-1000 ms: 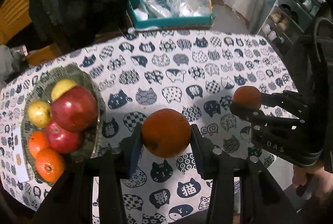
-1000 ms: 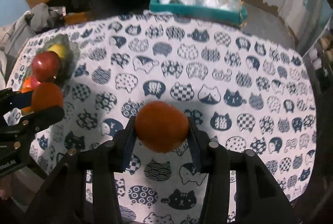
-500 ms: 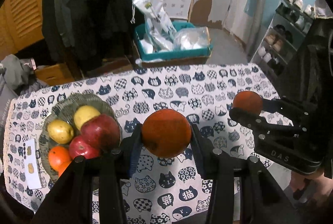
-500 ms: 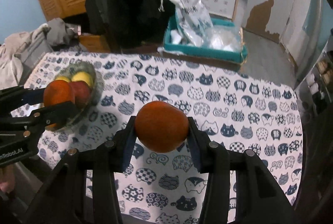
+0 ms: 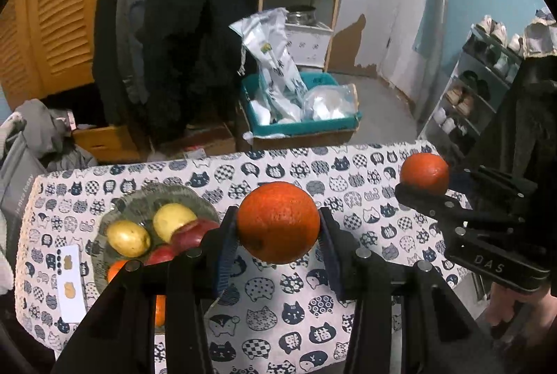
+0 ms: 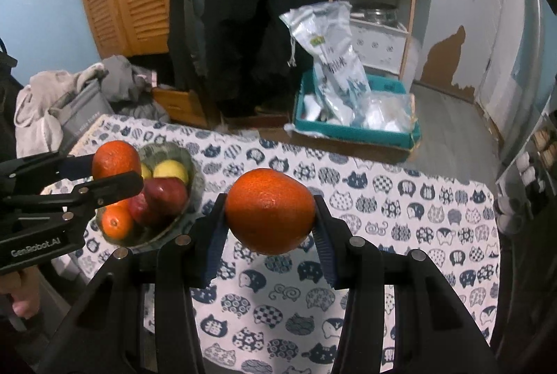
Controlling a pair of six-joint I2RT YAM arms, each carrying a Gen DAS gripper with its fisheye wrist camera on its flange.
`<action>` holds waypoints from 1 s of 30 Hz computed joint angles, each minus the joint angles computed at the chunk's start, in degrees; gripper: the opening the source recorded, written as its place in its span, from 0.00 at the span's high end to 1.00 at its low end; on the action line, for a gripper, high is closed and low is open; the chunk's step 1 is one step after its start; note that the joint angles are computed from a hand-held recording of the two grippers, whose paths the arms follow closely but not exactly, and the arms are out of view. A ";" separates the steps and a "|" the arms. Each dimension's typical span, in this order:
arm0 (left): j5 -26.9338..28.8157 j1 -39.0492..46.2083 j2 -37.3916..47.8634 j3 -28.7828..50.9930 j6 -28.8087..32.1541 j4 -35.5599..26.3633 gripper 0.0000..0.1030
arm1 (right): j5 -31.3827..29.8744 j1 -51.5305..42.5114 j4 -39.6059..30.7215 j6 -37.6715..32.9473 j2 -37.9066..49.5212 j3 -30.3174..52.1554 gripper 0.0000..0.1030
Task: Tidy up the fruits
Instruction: 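Lift both tangerines and carry them over the green glass bowl, then lower the tangerine into the bowl with the left tool while the right tool lowers its tangerine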
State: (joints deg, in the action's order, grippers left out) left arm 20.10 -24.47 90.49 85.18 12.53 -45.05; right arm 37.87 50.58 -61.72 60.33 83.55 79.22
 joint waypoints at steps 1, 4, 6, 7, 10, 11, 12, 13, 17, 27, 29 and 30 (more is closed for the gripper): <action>0.19 0.42 -0.06 0.19 -0.01 0.00 0.57 | 0.11 -0.04 -0.04 -0.24 0.19 0.58 0.56; 0.98 1.88 0.27 1.42 -0.22 -0.36 0.57 | 0.27 -0.31 0.45 -1.41 0.66 2.03 0.56; 1.42 2.95 0.46 1.95 -0.21 -0.43 0.57 | 0.21 -0.61 0.91 -2.37 1.38 3.16 0.56; 1.53 3.33 0.54 2.08 -0.18 -0.40 0.57 | 0.10 -0.72 1.15 -2.75 1.70 3.62 0.56; 1.76 4.62 1.10 2.88 -0.08 -0.51 0.57 | -0.66 -1.46 2.40 -4.35 2.99 5.03 0.56; 1.82 5.02 1.30 3.11 -0.01 -0.56 0.57 | -0.79 -1.52 2.68 -4.70 3.58 5.66 0.56; 1.97 5.64 1.38 3.21 0.07 -0.51 0.57 | -1.16 -1.81 3.12 -5.45 4.42 6.54 0.56; 1.98 6.06 1.41 3.20 0.12 -0.40 0.57 | -1.35 -1.96 3.32 -5.82 4.79 6.96 0.56; 1.64 8.29 2.18 3.58 0.91 0.14 0.56 | -2.97 -3.05 5.02 -7.93 7.37 9.48 0.56; 1.11 14.39 7.95 7.15 1.77 -0.35 0.56 | -8.82 -6.56 8.96 -13.79 17.77 18.81 0.56; 0.94 15.54 9.38 7.82 1.83 -0.44 0.56 | -10.12 -7.14 9.44 -14.87 20.18 20.89 0.56; 0.97 16.24 10.48 8.47 1.93 -0.65 0.56 | -11.06 -7.59 9.58 -15.65 22.12 22.68 0.56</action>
State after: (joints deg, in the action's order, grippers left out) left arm 21.07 -8.23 100.96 93.66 14.46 -45.69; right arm 26.81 42.99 -52.15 44.67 105.67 101.90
